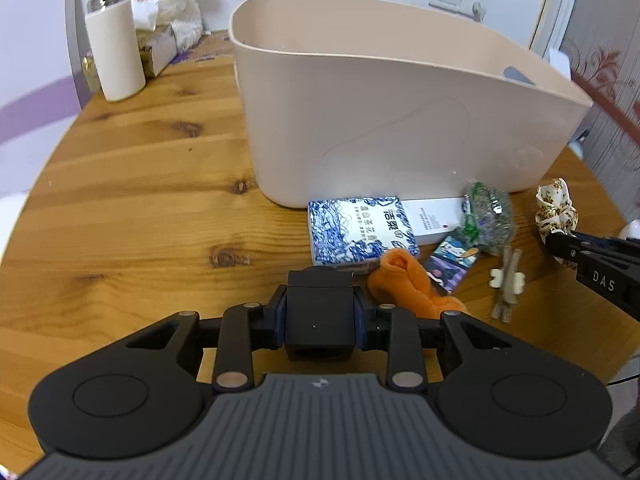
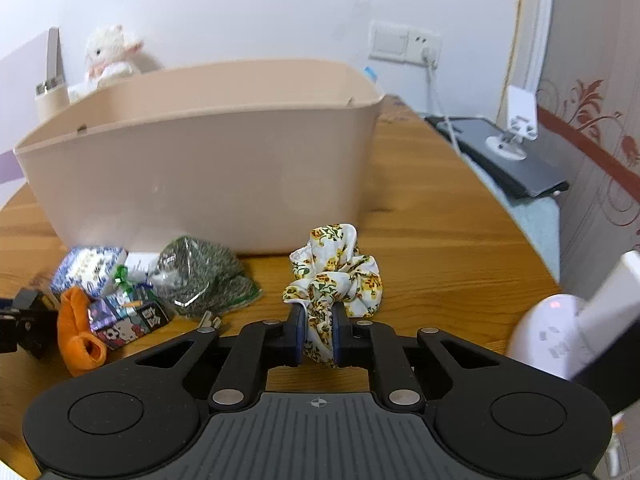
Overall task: Organize objects
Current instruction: 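Grasp the black square box with left gripper while right grasps floral scrunchie, then lift both held items over the basket and open both grippers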
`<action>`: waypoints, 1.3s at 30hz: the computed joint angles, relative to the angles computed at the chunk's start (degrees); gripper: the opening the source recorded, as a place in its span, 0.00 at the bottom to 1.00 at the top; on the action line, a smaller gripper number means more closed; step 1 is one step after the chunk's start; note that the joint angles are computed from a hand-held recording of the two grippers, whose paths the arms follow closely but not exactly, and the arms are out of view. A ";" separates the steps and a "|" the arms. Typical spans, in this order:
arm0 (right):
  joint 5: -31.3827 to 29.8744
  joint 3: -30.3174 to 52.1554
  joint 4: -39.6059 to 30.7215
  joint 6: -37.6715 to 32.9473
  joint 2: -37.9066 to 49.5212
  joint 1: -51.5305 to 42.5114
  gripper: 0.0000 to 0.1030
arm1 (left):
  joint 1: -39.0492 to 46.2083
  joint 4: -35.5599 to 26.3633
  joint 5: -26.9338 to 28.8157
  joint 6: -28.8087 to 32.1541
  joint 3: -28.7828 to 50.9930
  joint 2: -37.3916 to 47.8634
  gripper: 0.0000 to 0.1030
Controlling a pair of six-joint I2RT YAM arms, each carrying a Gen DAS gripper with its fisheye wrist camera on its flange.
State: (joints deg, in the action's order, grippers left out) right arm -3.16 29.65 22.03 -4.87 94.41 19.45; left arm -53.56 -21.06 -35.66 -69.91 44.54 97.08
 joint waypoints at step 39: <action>3.41 27.13 -12.64 -5.25 9.22 5.60 0.13 | 17.85 -2.66 -0.19 25.52 27.66 12.64 0.33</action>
